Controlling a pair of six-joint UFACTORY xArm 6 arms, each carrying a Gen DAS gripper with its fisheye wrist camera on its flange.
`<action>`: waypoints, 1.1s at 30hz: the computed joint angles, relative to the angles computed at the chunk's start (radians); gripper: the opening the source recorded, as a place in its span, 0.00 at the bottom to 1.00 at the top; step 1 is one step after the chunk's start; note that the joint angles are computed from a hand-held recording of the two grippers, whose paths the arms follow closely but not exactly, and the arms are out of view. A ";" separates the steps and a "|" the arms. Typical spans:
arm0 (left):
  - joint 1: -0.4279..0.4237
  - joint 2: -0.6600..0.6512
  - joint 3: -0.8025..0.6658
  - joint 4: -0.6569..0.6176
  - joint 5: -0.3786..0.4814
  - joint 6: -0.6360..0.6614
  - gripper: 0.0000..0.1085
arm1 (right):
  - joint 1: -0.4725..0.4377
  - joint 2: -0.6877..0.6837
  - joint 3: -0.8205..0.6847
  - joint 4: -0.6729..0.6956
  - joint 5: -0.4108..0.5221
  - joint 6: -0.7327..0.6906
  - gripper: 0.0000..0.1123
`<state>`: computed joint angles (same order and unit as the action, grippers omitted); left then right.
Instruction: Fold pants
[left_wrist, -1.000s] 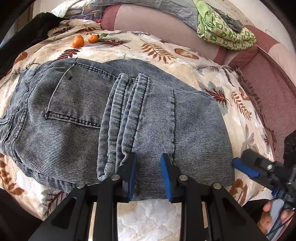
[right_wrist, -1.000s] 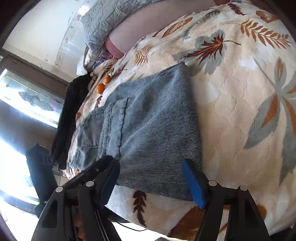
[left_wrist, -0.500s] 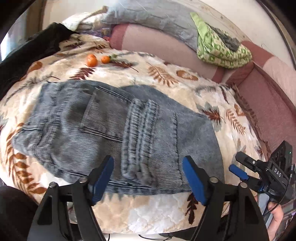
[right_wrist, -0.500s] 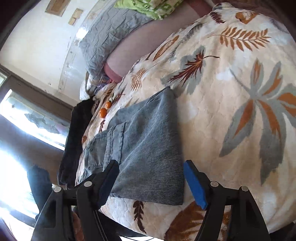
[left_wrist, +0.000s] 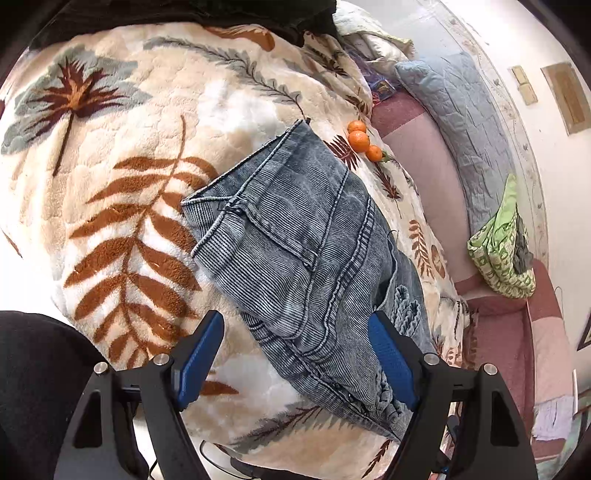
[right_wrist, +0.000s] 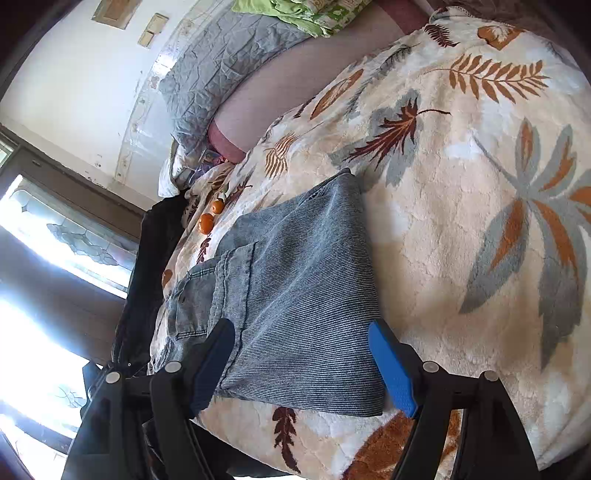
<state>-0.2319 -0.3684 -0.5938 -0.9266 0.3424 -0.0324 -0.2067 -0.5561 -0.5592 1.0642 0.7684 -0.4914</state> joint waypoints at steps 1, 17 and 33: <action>0.003 0.016 -0.009 -0.050 -0.002 0.042 0.74 | 0.014 -0.006 0.004 -0.008 -0.021 0.003 0.69; 0.071 0.142 -0.093 -0.379 -0.014 0.385 0.23 | 0.220 0.032 -0.112 -0.253 -0.095 0.165 0.69; 0.089 0.114 -0.076 -0.438 -0.012 0.513 0.17 | 0.432 0.734 -0.788 -0.248 0.217 0.385 0.75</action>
